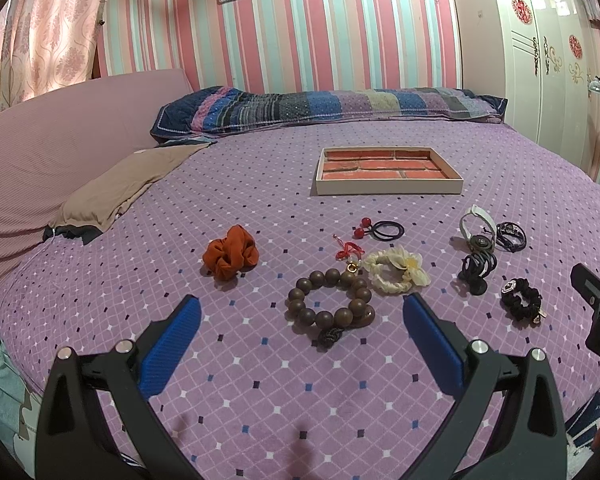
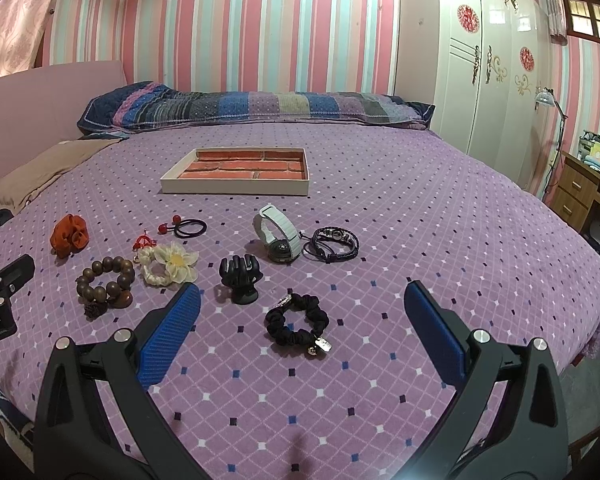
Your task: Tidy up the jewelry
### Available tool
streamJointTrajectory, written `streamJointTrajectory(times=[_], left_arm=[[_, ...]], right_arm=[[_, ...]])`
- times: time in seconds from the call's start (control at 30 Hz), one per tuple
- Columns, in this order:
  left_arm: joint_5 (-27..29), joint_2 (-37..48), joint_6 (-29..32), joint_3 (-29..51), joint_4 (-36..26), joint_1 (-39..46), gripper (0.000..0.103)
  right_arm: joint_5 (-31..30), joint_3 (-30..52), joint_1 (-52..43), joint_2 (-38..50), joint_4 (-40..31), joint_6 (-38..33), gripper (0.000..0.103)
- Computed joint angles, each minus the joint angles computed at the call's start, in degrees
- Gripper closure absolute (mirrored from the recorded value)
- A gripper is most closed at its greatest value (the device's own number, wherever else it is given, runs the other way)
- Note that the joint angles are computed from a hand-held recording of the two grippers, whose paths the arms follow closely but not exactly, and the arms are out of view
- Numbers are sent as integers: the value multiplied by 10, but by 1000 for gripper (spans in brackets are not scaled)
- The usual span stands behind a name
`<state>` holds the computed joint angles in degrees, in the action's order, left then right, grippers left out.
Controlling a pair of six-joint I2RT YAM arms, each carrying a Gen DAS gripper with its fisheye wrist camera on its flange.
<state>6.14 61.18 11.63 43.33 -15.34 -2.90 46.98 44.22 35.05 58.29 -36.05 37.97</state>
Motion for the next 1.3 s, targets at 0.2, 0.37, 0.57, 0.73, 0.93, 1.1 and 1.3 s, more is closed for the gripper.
streamJointTrajectory(times=[0.2,0.37,0.57,0.73,0.93,1.1,1.3], left_arm=[[3,-5,1,-6,0,2,4],[1,-3,1,-6,3,0,4],[0,-2,1,-5,2,0,4],[3,0,2,-4,-3,3,4],[7,1,1,-4,-2,5,4],[8,5,0,-3,-4,6,4],[13,19,0,-3,5,10,4]], right_arm=[[0,0,0,0,0,0,4],[1,0,1,0,1,-1,4],[2,-2,0,2,4,-2,4],[1,-3,-1,2,6,-3,4],[-2,-3,-3,6,10,-4,4],[-12,-8,-12,6,20,-8,4],[-20,-14,-18,5,29,-11,4]])
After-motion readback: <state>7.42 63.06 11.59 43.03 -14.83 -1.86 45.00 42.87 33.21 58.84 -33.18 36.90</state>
